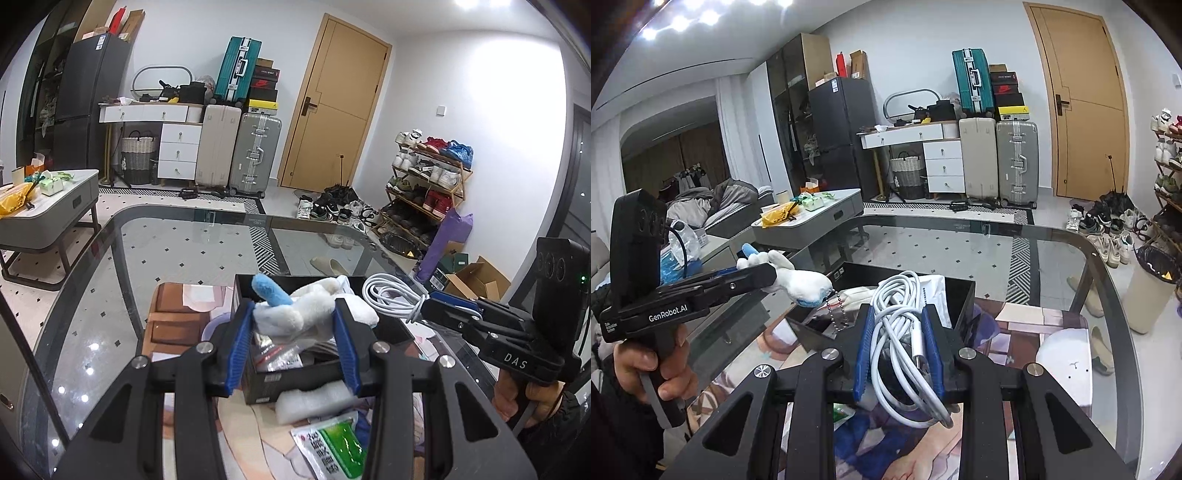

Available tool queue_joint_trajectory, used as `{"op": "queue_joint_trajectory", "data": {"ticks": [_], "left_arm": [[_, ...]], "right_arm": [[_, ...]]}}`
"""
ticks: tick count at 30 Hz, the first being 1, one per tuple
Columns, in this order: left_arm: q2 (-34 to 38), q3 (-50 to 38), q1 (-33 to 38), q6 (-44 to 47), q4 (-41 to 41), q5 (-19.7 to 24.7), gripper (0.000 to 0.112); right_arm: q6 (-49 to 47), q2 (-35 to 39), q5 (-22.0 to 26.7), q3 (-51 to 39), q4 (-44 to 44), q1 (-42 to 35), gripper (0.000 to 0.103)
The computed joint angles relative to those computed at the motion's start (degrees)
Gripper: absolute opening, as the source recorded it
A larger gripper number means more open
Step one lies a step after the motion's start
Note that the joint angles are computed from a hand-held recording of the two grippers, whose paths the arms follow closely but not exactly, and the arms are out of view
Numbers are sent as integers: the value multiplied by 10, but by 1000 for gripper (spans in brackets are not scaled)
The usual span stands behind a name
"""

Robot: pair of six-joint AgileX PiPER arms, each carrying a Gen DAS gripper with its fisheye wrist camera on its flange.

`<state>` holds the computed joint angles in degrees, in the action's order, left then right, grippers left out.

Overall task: Organize soft objects
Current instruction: 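Carry the plush toy and cable bundle over the black box, then open both grippers to drop the plush toy and cables into the box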

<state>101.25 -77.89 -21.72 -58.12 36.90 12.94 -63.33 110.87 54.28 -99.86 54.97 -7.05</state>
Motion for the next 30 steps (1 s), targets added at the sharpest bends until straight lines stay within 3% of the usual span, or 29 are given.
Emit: {"op": "queue_joint_trajectory", "data": {"ticks": [3,11,20,30], "left_arm": [[14,-12,3,6,-10,-2,41],[52,-44,16,159,-161,-7,41],[106,-109,13,292,-285,31,41],[134,-145,7,314,-290,66,41]], "right_arm": [[18,25,6,-36,-14,7,26],[52,85,24,-128,-39,29,26],[102,179,81,-280,-94,53,26],[164,274,134,-432,-152,75,26]]}}
